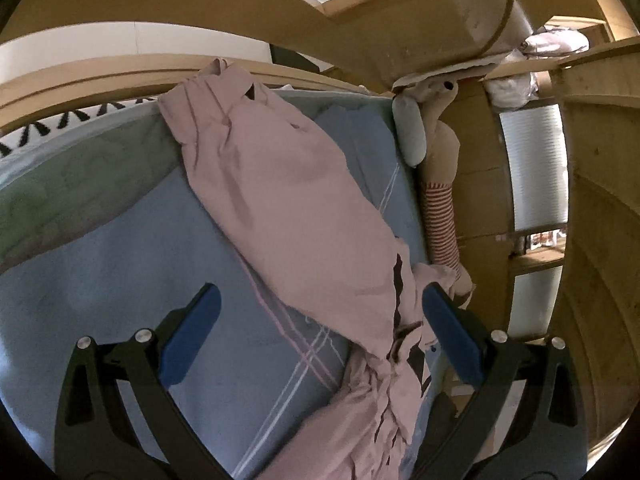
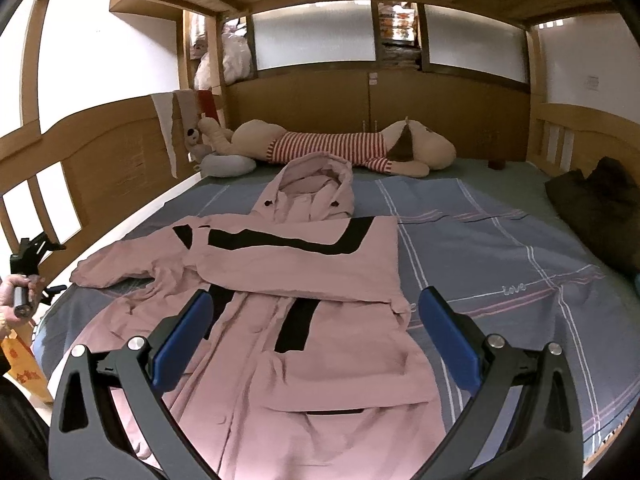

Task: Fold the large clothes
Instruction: 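Move the left tool to the other sleeve cuff and grasp it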

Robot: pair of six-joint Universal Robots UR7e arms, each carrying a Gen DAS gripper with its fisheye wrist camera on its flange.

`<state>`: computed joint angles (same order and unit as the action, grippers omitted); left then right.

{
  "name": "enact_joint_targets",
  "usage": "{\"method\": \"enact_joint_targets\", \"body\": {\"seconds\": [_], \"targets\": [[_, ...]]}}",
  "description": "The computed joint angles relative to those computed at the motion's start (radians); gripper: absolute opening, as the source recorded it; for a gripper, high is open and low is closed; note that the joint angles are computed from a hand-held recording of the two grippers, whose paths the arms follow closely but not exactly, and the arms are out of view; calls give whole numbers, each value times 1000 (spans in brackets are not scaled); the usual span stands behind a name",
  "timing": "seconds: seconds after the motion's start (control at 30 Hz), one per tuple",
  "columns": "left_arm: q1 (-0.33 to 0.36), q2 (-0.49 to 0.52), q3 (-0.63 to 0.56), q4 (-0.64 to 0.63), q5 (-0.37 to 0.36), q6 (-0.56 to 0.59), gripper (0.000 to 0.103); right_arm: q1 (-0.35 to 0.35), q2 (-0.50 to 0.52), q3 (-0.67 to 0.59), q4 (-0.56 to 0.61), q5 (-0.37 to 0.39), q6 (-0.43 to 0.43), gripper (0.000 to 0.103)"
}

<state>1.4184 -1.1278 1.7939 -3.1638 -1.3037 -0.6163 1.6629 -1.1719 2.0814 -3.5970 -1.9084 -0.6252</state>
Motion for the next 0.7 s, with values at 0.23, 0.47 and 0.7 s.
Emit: {"method": "enact_joint_targets", "body": {"seconds": [0.23, 0.47, 0.7], "targets": [[38, 70, -47, -16, -35, 85, 100, 1, 4, -2, 18, -5, 4, 102], [76, 122, -104, -12, -46, 143, 101, 0, 9, -9, 40, -8, 14, 102], [83, 178, -196, -5, -30, 186, 101, 5, 34, -30, 62, -22, 8, 102]]}}
